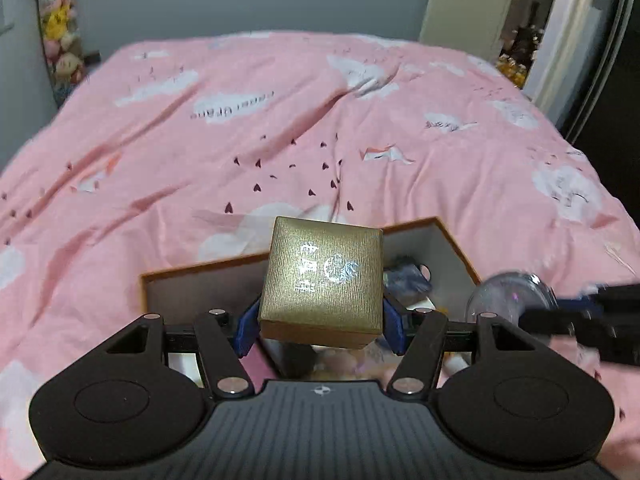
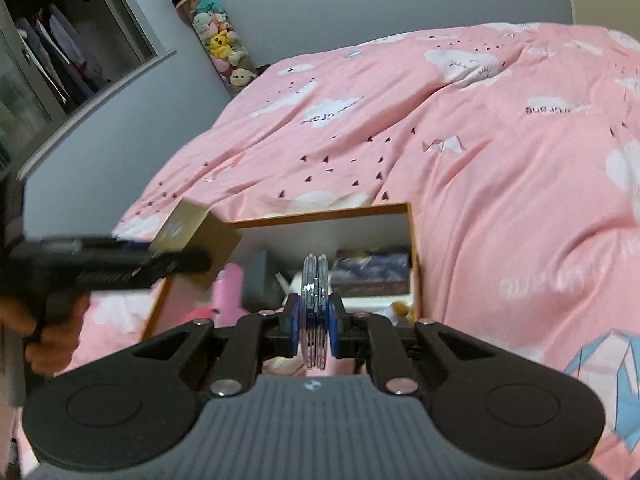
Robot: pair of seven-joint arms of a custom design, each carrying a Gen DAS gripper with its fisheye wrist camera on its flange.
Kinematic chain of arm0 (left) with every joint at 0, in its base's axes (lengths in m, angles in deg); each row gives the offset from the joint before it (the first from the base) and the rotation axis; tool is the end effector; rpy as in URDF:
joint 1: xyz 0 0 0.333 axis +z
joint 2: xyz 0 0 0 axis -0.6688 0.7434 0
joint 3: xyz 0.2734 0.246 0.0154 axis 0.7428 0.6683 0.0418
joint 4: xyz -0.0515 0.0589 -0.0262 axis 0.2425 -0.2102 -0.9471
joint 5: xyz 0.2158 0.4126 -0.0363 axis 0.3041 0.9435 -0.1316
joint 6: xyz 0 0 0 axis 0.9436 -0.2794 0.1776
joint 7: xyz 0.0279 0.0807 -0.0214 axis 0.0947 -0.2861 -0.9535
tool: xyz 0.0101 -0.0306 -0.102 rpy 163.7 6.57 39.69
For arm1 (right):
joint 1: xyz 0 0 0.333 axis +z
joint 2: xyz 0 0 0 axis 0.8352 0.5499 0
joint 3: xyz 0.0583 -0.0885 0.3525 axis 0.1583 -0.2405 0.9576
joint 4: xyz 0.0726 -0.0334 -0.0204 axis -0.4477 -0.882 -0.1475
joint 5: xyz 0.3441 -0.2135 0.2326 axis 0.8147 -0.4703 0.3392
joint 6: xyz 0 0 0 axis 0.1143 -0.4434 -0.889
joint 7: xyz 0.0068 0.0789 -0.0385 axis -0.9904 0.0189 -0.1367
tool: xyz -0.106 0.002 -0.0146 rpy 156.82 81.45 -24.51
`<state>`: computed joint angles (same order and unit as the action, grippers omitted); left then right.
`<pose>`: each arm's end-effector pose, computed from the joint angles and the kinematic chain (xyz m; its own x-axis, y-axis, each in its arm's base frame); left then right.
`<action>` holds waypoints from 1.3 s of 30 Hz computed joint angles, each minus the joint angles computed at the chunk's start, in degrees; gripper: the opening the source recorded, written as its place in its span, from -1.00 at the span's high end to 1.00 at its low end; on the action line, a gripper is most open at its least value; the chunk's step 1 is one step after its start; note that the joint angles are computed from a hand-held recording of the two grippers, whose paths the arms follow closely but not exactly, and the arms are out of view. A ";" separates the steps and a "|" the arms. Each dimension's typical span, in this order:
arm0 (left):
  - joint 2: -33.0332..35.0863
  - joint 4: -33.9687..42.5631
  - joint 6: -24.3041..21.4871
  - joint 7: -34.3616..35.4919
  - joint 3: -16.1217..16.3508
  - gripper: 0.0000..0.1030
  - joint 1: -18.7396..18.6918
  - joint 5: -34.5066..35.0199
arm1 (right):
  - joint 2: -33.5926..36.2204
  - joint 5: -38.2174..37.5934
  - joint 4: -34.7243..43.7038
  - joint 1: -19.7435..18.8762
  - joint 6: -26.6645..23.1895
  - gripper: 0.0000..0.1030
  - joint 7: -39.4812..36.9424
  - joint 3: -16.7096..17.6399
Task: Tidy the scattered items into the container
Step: 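Lift the gold box and compact mirror with both tools over the box rim, then lower the gold box and compact mirror into the box and open both tools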
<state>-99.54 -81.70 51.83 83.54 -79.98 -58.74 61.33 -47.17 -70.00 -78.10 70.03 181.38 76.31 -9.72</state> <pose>0.5415 -0.2703 0.6590 -0.6610 -0.7454 0.0865 -0.6290 0.4875 -0.6055 0.3922 0.3145 0.6406 -0.0507 -0.9323 -0.3582 -0.6971 0.2899 -0.6558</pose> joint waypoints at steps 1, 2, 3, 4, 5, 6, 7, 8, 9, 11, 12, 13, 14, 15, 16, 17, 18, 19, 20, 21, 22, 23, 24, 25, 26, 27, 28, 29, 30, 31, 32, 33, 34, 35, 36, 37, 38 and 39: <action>1.49 1.12 -0.25 -0.39 -0.21 -0.37 -0.14 -0.15 | 0.77 0.02 0.15 -0.14 0.65 0.70 -0.19 -0.26; 2.58 1.94 -0.51 -1.69 -0.61 -0.37 0.01 0.22 | 1.54 0.24 0.22 -0.16 1.57 0.70 -0.35 -0.65; 3.60 2.84 -1.61 -2.79 -0.95 -0.37 0.14 0.57 | 2.35 0.52 0.38 -0.07 2.32 0.70 -0.67 -1.06; 4.24 3.35 -2.61 -2.89 -1.10 -0.37 0.21 0.25 | 3.19 0.89 0.68 0.10 2.74 0.70 -1.08 -1.50; 4.63 3.64 -3.30 -3.21 -1.32 -0.37 0.37 0.31 | 4.06 1.25 1.10 0.32 3.02 0.70 -1.62 -1.97; 4.86 3.76 -3.78 -4.09 -1.66 -0.37 0.60 1.06 | 4.83 1.36 1.48 0.39 3.33 0.70 -2.08 -2.27; 4.98 3.63 -3.69 -5.02 -1.97 -0.37 0.77 1.74 | 5.45 1.22 1.77 0.33 3.68 0.70 -2.35 -2.37; 5.09 3.22 -2.88 -5.47 -2.17 -0.36 0.84 1.81 | 5.89 0.93 1.89 0.23 4.14 0.70 -2.51 -2.37; 5.25 2.87 -1.91 -5.70 -2.29 -0.36 0.87 1.66 | 6.21 0.61 1.90 0.13 4.71 0.70 -2.62 -2.35; 5.95 3.28 -1.69 -7.93 -2.67 -0.33 1.09 2.93 | 6.84 0.17 1.99 -0.03 5.13 0.70 -2.87 -2.44; 6.19 3.75 -2.63 -9.16 -2.74 -0.32 1.23 3.37 | 7.11 0.01 2.01 -0.11 5.12 0.70 -2.94 -2.53; 6.37 4.41 -4.18 -10.83 -2.77 -0.32 1.46 4.01 | 7.33 -0.06 2.01 -0.17 5.09 0.70 -2.93 -2.67; 6.43 4.77 -4.97 -12.80 -2.86 -0.32 1.69 4.83 | 7.48 0.07 1.96 -0.10 5.08 0.70 -2.97 -2.93; 6.34 4.49 -4.20 -13.58 -2.98 -0.32 1.75 5.13 | 7.57 0.33 1.84 0.05 5.21 0.70 -3.13 -3.27; 6.30 3.90 -2.56 -14.36 -3.23 -0.32 1.68 5.68 | 7.73 0.58 1.76 0.18 5.39 0.70 -3.32 -3.57; 6.62 3.87 -1.68 -15.53 -3.58 -0.32 1.58 6.96 | 8.00 0.93 1.80 0.32 5.39 0.70 -3.53 -3.88; 7.07 4.05 -1.17 -16.45 -3.84 -0.32 1.42 7.86 | 8.30 1.53 1.85 0.62 5.45 0.70 -3.87 -4.31; 7.67 4.44 -1.20 -16.85 -3.93 -0.32 1.23 7.61 | 8.56 2.33 1.80 1.04 5.81 0.70 -4.27 -4.81; 8.47 5.24 -2.23 -17.02 -3.97 -0.32 1.11 7.24 | 8.82 2.98 1.78 1.33 6.22 0.70 -4.64 -5.19; 9.13 5.80 -2.99 -17.61 -4.14 -0.32 1.06 7.52 | 9.04 3.15 1.86 1.31 6.40 0.70 -4.80 -5.22; 9.54 5.98 -3.14 -18.43 -4.39 -0.32 1.00 8.45 | 9.25 3.04 2.06 1.14 6.27 0.70 -4.78 -5.08; 9.64 5.75 -2.61 -18.63 -4.57 -0.32 0.95 8.99 | 9.47 2.83 2.31 1.00 6.03 0.70 -4.79 -4.94; 9.80 5.51 -2.03 -19.07 -4.71 -0.32 0.90 9.28 | 9.62 2.67 2.47 1.02 5.92 0.70 -5.03 -4.92; 9.96 5.33 -1.76 -19.46 -4.78 -0.32 0.86 9.26 | 9.67 2.59 2.53 1.15 5.95 0.70 -5.41 -5.00; 10.03 5.00 -1.33 -19.31 -4.86 -0.33 0.81 9.26 | 9.61 2.39 2.50 1.15 6.00 0.70 -5.65 -5.00; 9.81 4.32 -0.36 -18.91 -4.93 -0.34 0.75 9.18 | 9.49 1.94 2.43 0.93 6.01 0.70 -5.61 -4.82; 9.61 3.81 0.32 -18.56 -4.94 -0.34 0.70 9.05 | 9.36 1.46 2.36 0.63 5.92 0.70 -5.42 -4.60; 9.58 3.65 0.53 -18.26 -4.88 -0.34 0.69 8.81 | 9.24 1.17 2.29 0.43 5.74 0.70 -5.24 -4.48; 9.65 3.74 0.39 -17.78 -4.80 -0.34 0.69 8.35 | 9.12 1.01 2.21 0.31 5.51 0.70 -5.07 -4.44; 9.76 3.97 0.00 -17.05 -4.72 -0.34 0.71 7.90 | 9.01 1.00 2.17 0.28 5.15 0.70 -4.99 -4.50; 9.84 4.24 -0.47 -16.34 -4.68 -0.35 0.73 7.75 | 8.96 1.07 2.20 0.32 4.77 0.70 -5.07 -4.64; 9.81 4.45 -0.86 -15.60 -4.62 -0.34 0.79 7.43 | 8.99 1.10 2.29 0.35 4.43 0.70 -5.24 -4.80; 9.50 4.38 -0.96 -14.57 -4.50 -0.34 0.88 6.90 | 9.06 1.04 2.43 0.32 4.13 0.70 -5.41 -4.92; 9.01 4.15 -0.90 -13.61 -4.37 -0.35 0.98 6.65 | 9.22 0.90 2.66 0.29 3.81 0.70 -5.65 -5.02; 8.72 4.21 -1.17 -13.27 -4.27 -0.35 1.05 6.71 | 9.45 0.80 2.97 0.38 3.41 0.70 -6.18 -5.20; 8.71 4.64 -2.04 -12.53 -4.10 -0.35 1.11 6.15 | 9.70 0.87 3.26 0.67 3.06 0.70 -7.01 -5.51; 8.76 5.20 -3.29 -11.44 -3.91 -0.35 1.17 5.42 | 9.92 1.15 3.47 1.00 2.81 0.70 -7.77 -5.84; 8.83 5.55 -4.11 -10.88 -3.90 -0.35 1.24 5.76 | 10.14 1.61 3.65 1.35 2.59 0.70 -8.40 -6.18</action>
<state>-90.70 -76.15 47.72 72.66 -83.88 -57.50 67.10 -37.02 -68.39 -74.45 71.39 183.97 67.90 -15.90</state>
